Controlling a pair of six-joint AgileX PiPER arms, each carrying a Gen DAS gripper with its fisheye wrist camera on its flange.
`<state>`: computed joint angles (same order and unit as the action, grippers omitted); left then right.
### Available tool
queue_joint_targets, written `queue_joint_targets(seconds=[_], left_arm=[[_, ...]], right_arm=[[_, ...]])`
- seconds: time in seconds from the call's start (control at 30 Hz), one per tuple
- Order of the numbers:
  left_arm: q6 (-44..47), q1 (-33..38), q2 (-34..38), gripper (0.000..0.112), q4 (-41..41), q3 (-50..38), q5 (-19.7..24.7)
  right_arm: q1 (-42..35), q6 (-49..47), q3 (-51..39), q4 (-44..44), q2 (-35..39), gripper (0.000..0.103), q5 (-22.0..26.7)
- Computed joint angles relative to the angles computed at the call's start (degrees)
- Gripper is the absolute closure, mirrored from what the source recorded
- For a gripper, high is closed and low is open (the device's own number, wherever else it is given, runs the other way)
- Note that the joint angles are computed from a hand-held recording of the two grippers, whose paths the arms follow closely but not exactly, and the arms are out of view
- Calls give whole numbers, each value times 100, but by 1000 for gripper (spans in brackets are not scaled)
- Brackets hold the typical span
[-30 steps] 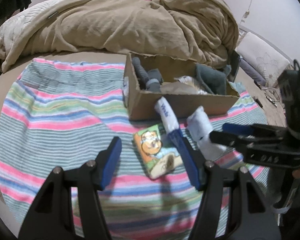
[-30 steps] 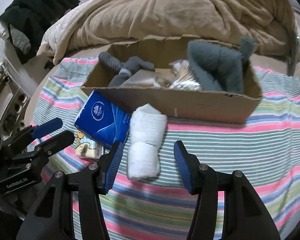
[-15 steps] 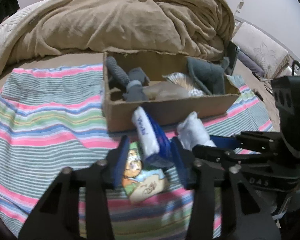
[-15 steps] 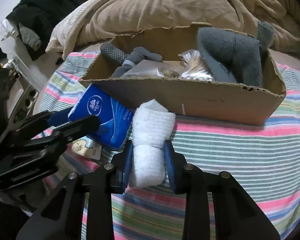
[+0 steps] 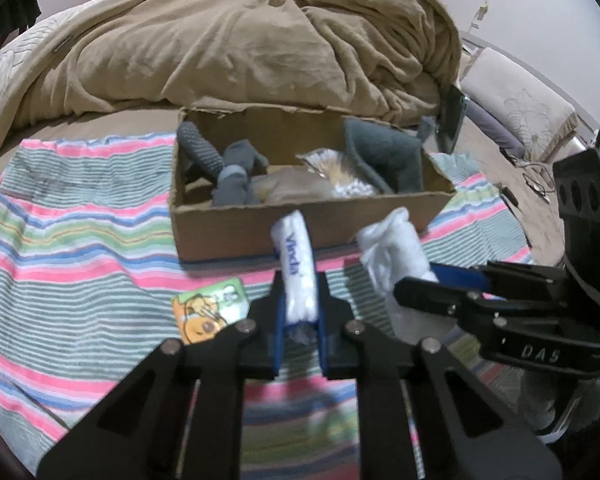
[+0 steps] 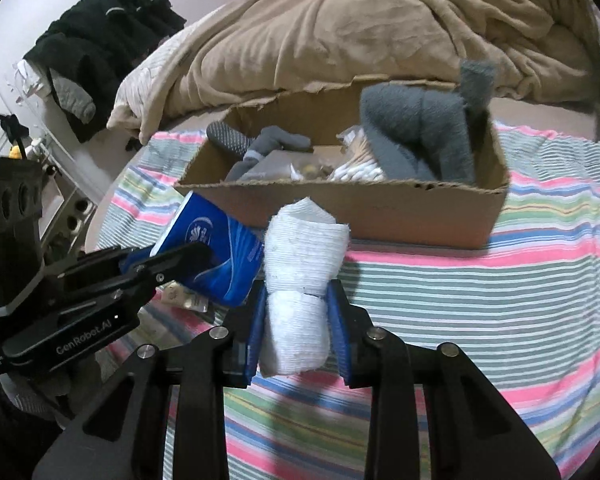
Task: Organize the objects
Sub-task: 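Lift tissue pack and towel into the box and release both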
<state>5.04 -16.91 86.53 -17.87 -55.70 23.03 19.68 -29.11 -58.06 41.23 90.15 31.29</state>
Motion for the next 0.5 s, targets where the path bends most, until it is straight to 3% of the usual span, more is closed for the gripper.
queue_joint_targets(seconds=[0.33, 0.5], left_arm=[[-829, -129, -516, 100, 642, 28, 435], [-1385, -274, -862, 99, 1010, 32, 550]], right_arm=[[-363, -270, 235, 453, -520, 71, 126], [-432, 49, 222, 111, -916, 71, 317]])
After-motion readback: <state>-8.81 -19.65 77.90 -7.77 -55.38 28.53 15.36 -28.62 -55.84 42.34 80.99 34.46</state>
